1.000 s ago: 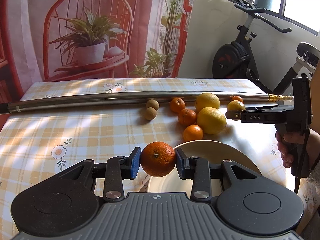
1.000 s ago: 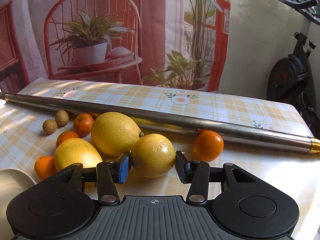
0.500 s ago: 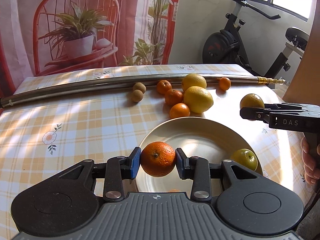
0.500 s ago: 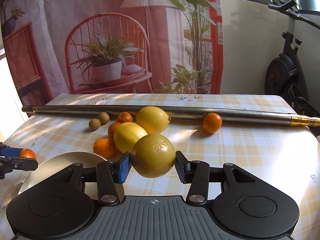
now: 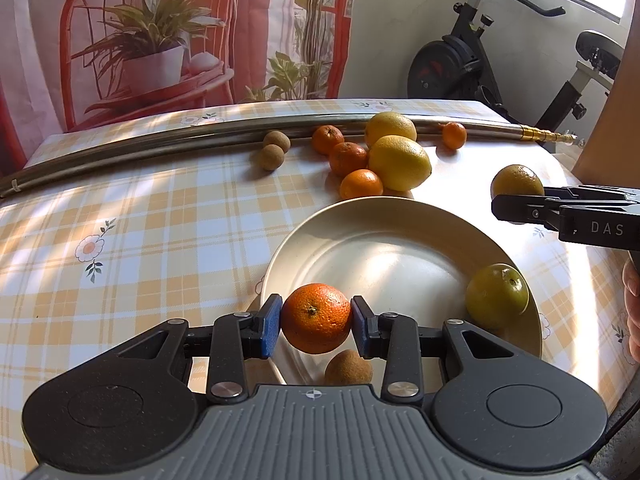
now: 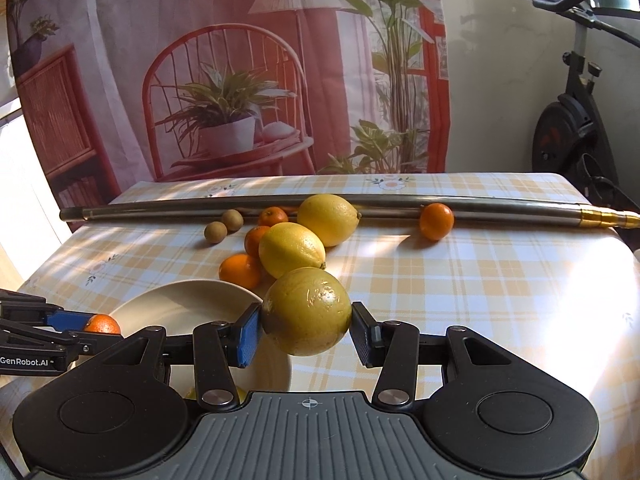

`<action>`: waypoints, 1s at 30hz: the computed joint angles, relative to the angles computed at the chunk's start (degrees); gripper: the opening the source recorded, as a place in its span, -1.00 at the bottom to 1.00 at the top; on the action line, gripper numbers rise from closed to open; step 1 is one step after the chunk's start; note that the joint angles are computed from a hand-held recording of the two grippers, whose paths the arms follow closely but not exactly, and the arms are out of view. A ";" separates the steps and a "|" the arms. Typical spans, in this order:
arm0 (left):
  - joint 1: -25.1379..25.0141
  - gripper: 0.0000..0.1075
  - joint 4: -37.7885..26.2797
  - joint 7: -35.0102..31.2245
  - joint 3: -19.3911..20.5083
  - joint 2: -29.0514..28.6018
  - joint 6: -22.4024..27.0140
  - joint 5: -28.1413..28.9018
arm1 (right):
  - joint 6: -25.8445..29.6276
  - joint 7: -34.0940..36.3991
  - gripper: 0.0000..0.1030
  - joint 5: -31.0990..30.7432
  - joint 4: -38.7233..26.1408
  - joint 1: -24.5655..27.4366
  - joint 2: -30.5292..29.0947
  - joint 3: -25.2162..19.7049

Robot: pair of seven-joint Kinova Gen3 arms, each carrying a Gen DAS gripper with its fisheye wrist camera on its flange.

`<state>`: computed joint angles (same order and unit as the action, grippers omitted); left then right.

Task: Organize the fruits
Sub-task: 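Lower the orange into the plate with the left gripper while the right gripper releases the lemon there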

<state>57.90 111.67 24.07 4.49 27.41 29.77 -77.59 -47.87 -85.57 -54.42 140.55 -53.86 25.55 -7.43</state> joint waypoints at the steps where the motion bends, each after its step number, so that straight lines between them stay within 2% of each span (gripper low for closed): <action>1: 0.01 -0.28 -0.06 -0.18 0.05 0.14 0.09 0.04 | 0.20 0.14 -0.16 0.07 -0.18 0.09 0.09 0.03; 10: 0.33 -0.28 -0.34 -0.52 0.16 0.78 0.17 -0.26 | 0.89 0.30 -0.16 0.42 -0.73 0.05 0.40 0.08; 17: 0.45 -0.27 0.52 3.27 -0.18 0.31 -0.55 -1.93 | 1.75 1.08 -0.16 -0.61 -1.08 -0.62 0.15 0.03; 23: 0.70 -0.26 0.83 4.97 0.64 0.08 1.32 -2.92 | 1.66 1.00 -0.16 -1.90 -0.81 -1.47 -0.28 -0.43; 30: 0.72 -0.26 1.55 8.58 2.51 -0.36 5.11 -6.15 | 4.10 0.09 -0.16 0.95 -2.04 0.16 -0.27 -0.35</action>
